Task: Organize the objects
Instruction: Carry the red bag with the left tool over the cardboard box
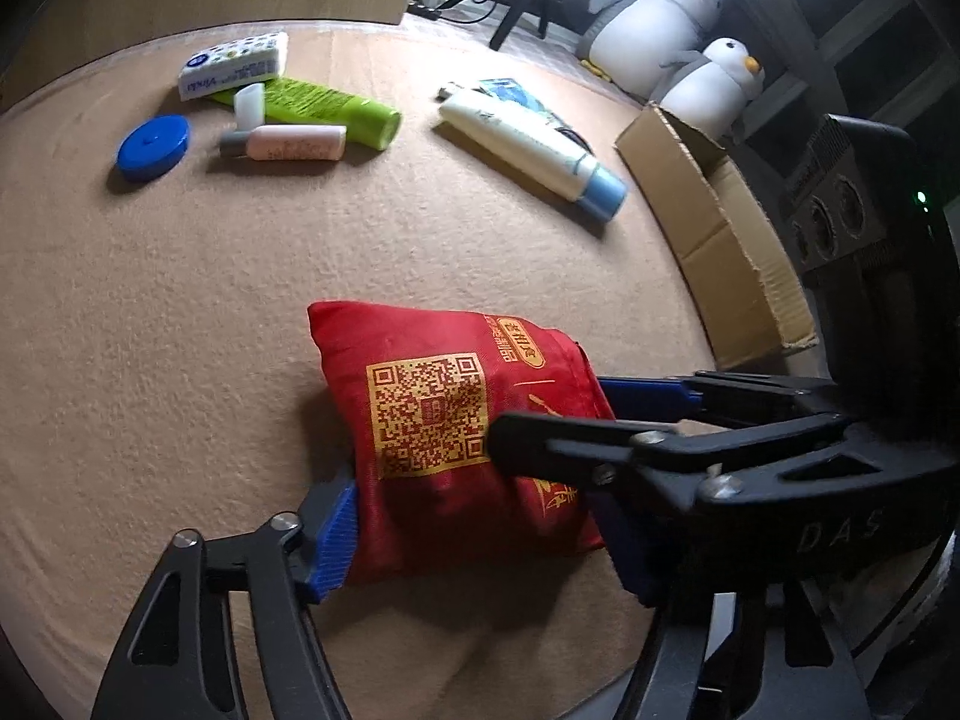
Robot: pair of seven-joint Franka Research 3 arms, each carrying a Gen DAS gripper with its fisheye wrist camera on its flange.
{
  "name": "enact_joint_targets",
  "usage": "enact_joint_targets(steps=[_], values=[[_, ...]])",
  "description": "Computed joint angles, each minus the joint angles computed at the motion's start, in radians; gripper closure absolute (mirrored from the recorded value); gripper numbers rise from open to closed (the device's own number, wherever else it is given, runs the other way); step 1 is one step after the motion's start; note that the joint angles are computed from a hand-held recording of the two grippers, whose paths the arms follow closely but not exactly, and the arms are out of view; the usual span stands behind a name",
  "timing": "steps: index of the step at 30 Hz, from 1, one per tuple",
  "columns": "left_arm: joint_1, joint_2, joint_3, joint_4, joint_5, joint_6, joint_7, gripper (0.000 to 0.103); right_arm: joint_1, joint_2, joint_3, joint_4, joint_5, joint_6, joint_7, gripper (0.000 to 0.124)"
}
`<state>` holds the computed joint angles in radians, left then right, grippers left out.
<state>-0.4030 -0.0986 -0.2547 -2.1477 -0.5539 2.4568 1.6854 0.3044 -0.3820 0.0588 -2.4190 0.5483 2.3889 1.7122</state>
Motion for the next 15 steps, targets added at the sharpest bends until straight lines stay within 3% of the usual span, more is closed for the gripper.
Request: enact_joint_targets(steps=[4, 15], values=[[-0.008, 0.008, -0.018, 0.010, 0.062, 0.023, -0.042, 0.036, -0.001, 0.004, 0.008, 0.012, -0.023, -0.008, 0.003, 0.063], [-0.022, -0.001, -0.013, 0.022, 0.004, 0.034, -0.023, 0.039, -0.009, -0.036, -0.005, -0.015, 0.001, 0.019, -0.013, 0.065]])
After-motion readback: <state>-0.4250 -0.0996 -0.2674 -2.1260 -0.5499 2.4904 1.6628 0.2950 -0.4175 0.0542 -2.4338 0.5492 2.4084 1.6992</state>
